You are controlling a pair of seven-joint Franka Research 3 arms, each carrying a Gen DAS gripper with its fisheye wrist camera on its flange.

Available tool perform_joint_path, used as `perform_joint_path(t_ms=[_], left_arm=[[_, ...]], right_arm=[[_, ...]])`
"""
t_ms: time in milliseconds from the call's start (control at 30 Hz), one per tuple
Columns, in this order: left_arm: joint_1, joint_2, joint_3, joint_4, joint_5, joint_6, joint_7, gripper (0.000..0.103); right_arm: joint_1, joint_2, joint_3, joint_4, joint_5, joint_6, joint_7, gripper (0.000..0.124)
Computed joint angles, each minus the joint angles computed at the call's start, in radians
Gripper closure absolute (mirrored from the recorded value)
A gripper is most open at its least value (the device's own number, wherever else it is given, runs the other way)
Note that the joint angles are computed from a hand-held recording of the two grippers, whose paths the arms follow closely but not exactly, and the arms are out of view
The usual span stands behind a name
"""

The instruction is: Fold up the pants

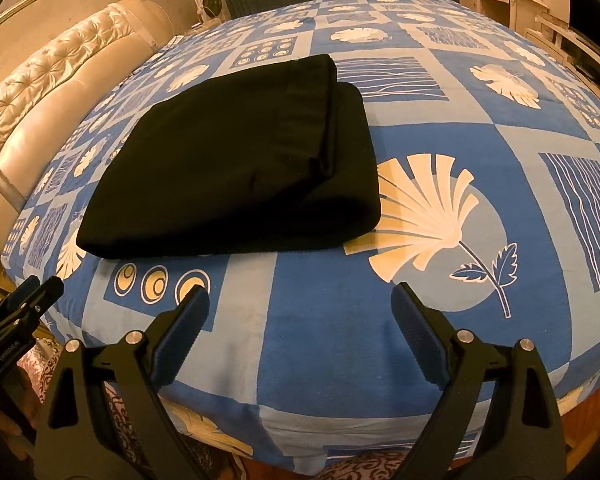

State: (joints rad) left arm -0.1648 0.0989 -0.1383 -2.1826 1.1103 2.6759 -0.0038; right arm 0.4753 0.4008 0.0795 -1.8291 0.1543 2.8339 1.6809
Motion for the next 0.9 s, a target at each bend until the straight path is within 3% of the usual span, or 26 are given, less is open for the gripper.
perform_joint_path(t_ms=[900], left_arm=[[-0.002,-0.004,-0.001,0.004,0.029,-0.004,-0.019,0.016]], right_arm=[[-0.001,0.004,0.003,0.001,0.01,-0.005,-0.012,0.031]])
